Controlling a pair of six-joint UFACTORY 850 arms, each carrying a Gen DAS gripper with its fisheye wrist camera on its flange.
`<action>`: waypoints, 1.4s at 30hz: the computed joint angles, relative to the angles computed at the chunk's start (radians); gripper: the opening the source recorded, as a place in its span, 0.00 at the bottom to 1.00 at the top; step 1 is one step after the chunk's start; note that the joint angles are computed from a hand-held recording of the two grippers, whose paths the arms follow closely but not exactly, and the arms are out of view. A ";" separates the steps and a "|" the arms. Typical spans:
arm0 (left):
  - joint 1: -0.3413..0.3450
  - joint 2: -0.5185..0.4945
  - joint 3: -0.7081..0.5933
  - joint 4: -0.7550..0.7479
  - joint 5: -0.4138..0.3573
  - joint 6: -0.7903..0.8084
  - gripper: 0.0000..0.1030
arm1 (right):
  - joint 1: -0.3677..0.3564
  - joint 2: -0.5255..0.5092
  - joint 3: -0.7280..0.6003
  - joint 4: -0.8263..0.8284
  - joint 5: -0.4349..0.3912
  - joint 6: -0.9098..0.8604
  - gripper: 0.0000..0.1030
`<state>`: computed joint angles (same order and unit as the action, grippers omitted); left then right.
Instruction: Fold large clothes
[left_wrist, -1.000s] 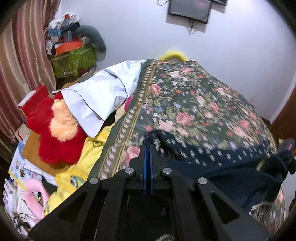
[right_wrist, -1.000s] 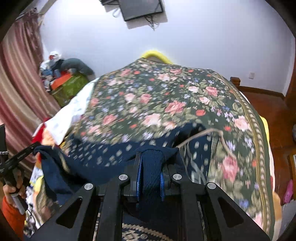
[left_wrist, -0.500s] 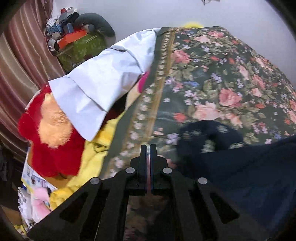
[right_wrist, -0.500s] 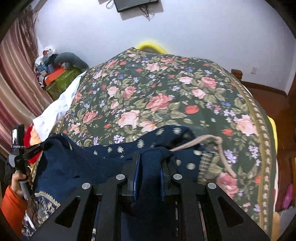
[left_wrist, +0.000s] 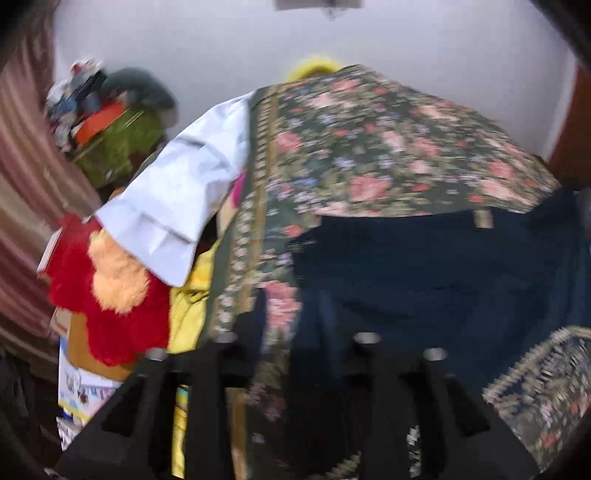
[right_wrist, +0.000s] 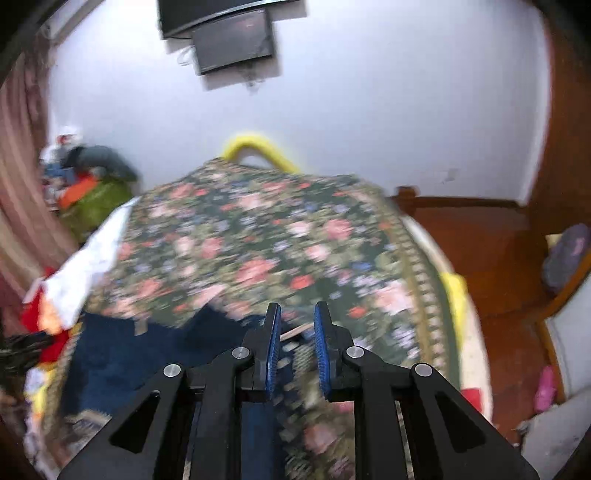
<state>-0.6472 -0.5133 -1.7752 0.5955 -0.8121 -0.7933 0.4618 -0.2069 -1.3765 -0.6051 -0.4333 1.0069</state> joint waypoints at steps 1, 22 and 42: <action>-0.014 0.008 0.005 0.003 0.016 0.008 0.54 | 0.001 0.005 0.003 0.063 0.006 -0.071 0.13; -0.077 -0.137 -0.064 -0.304 0.072 0.185 0.77 | 0.230 -0.269 -0.106 0.187 -0.087 -0.428 0.13; -0.023 0.063 0.249 -0.101 0.055 -0.001 0.81 | 0.239 -0.189 0.023 -0.355 -0.350 0.011 0.96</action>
<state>-0.6703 -0.4501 -1.5266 0.4942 -0.7567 -0.7938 0.7004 -0.3955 -1.3539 -0.9599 -0.7833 1.0184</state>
